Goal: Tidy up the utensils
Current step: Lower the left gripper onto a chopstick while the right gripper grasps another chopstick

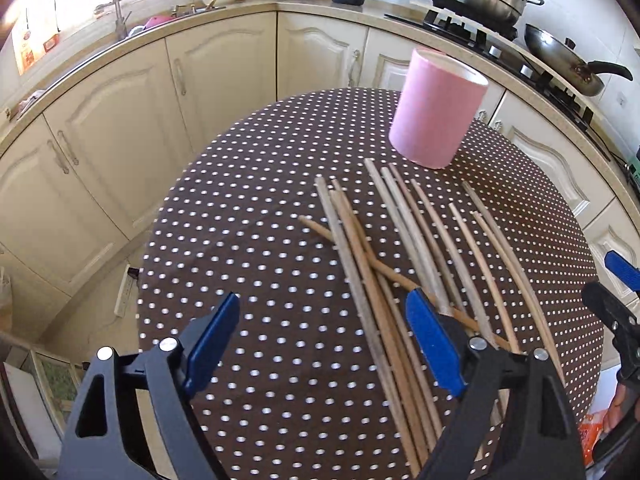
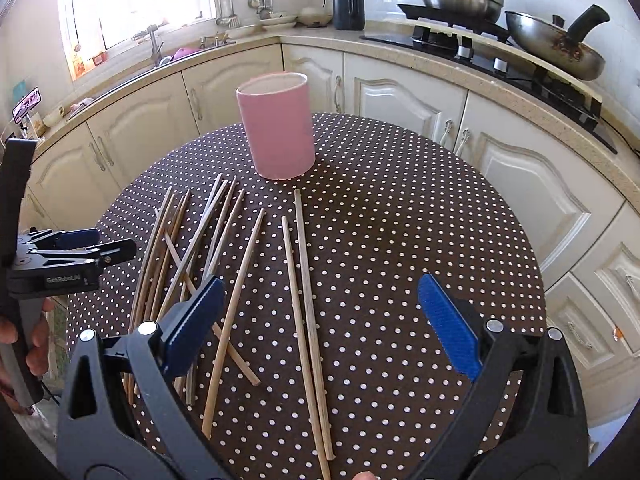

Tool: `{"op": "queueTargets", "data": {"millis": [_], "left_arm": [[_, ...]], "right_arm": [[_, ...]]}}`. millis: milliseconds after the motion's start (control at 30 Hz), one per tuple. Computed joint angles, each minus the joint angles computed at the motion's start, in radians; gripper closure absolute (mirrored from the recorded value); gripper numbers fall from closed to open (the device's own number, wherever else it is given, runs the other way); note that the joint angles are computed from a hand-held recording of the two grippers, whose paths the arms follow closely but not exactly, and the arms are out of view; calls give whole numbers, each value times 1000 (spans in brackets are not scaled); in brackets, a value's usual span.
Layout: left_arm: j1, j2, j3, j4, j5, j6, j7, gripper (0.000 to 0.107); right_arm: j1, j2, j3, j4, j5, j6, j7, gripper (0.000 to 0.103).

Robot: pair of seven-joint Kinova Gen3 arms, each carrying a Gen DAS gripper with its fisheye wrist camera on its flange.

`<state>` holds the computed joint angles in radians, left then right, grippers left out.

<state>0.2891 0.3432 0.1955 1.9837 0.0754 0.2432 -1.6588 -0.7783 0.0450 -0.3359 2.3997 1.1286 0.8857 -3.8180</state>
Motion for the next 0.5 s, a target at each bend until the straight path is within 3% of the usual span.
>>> {"op": "queueTargets", "data": {"millis": [67, 200, 400, 500], "left_arm": [[0, 7, -6, -9, -7, 14, -2, 30], [-72, 39, 55, -33, 39, 59, -66, 41], [-100, 74, 79, -56, 88, 85, -128, 48], [-169, 93, 143, -62, 151, 92, -198, 51]], "right_arm": [[10, 12, 9, -11, 3, -12, 19, 8], [22, 27, 25, -22, 11, -45, 38, 8], [48, 41, 50, -31, 7, -100, 73, 8], [58, 43, 57, -32, 0, -117, 87, 8]]}}
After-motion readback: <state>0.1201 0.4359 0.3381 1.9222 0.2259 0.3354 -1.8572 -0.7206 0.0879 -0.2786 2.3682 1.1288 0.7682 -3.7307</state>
